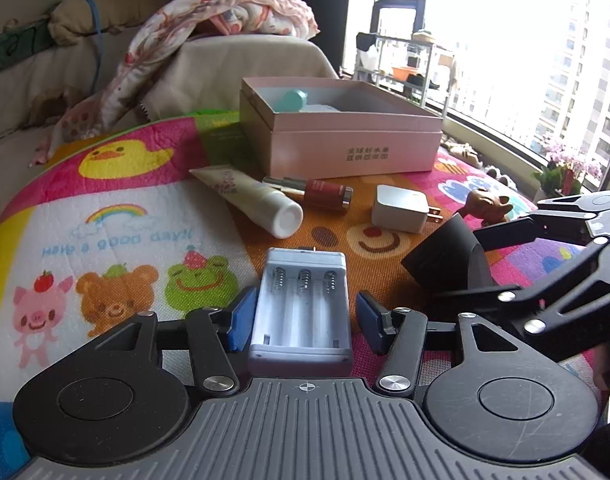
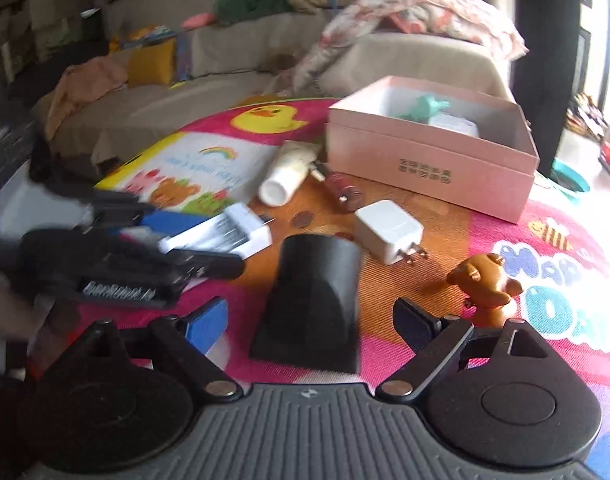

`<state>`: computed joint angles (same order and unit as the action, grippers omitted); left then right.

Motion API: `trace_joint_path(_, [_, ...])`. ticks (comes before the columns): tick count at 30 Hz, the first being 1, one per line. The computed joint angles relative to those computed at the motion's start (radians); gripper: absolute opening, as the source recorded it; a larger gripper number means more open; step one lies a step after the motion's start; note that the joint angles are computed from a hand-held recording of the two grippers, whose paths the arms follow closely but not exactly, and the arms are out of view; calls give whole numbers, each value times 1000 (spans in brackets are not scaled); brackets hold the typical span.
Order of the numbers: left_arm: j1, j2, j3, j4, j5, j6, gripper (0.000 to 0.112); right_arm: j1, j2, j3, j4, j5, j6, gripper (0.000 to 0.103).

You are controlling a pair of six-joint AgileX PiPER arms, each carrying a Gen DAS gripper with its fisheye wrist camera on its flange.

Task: Organize rigid objects
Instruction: 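Carry the charger and black nozzle into the pink box and open both tools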

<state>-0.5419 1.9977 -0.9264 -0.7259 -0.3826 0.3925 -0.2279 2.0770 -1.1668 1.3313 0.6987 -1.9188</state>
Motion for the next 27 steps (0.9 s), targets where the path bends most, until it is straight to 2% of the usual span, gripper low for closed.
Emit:
trace_joint_path(2, [-1,0,0,-1,0,0,58,25,22,-28,1,-42,37,89])
trace_joint_path(5, [-4,0,-1,-20,-3,20,58,43,21,-14,39,-77,-30,76])
trace_joint_path(7, [-14,-1,-5,-79,-8,82,58,43,7,2,31,-78,-71,60])
trace_joint_path(9, [-33,0,-12,-164,-24,176,57,32,-7,14,6,-63,-93,53])
trace_joint_path(11, [-45,0,-11,-189,-36,211,53,15,-20,25,-18,-45,-103,53])
trace_joint_path(14, [-55,-4,-8,-210,-40,235,53,-6,-33,44,-8,-50,-127,53])
trace_joint_path(20, [-61,-35,23,39,14,83,53,-55,-53,49,-3,-53,-145,53])
trace_joint_path(23, [-61,-53,-11,55,17,125,53,-87,-60,21,-16,-18,-116,52])
trace_joint_path(24, [-50,-66,-33,68,26,133,53,-97,-65,7,-9,-4,-104,46])
trace_joint_path(27, [1,-90,-143,90,60,182,53,-115,-73,-66,41,38,-66,45])
